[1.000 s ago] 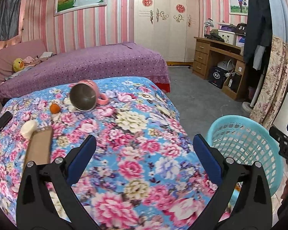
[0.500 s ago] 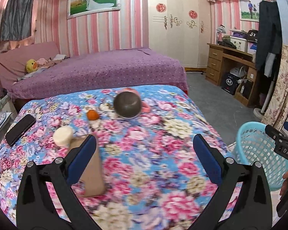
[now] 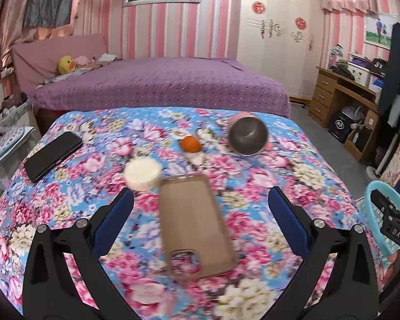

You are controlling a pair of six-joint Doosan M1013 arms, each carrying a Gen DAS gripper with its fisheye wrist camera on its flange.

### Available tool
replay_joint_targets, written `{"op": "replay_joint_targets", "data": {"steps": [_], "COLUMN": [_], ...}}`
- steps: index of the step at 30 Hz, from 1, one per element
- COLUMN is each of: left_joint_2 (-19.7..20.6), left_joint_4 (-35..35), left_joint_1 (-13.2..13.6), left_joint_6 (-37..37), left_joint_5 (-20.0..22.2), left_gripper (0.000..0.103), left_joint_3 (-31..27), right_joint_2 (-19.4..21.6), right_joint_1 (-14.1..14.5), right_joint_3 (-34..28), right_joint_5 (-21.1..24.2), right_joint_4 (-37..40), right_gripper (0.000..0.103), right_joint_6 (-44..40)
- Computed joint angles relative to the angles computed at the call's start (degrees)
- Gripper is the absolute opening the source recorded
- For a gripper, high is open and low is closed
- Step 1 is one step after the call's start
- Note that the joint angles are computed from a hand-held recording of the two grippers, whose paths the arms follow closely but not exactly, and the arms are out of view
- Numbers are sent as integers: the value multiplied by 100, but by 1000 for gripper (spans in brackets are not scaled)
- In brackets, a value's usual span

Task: Collect trash
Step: 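Move both tools back over the bed toward the white lid, then grasp the white round lid with the left tool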

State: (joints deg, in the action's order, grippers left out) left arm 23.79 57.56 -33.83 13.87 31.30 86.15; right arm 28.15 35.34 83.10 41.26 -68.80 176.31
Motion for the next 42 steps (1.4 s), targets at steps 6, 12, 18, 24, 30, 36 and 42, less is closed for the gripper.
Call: {"op": "replay_joint_targets", "data": {"steps": [6, 12, 18, 24, 30, 36, 42], "left_joint_2": [35, 54, 131, 156, 297, 534, 706], "left_joint_4": [-138, -535, -815, -1197, -2190, -2859, -3160], "left_joint_1": [156, 331, 485, 691, 846, 927, 1000], "left_joint_6": [263, 418, 567, 842, 1735, 2248, 2577], "left_joint_5": [213, 131, 241, 381, 348, 554, 575], "left_gripper": [97, 97, 97, 97, 97, 86, 83], "left_joint_3": [4, -27, -118, -150, -298, -581, -837], "right_joint_2": [196, 314, 415, 476, 490, 557, 629], "right_joint_1": [40, 53, 21, 10, 13, -8, -32], "right_joint_3": [-285, -471, -619, -725, -775, -890, -1007], "right_joint_5": [-124, -85, -21, 91, 111, 139, 192], "right_joint_4": [444, 644, 955, 1181, 1218, 1469, 1656], "right_gripper": [98, 98, 99, 99, 99, 99, 99], "right_joint_6": [-404, -539, -669, -871, -882, -1182, -1372]}}
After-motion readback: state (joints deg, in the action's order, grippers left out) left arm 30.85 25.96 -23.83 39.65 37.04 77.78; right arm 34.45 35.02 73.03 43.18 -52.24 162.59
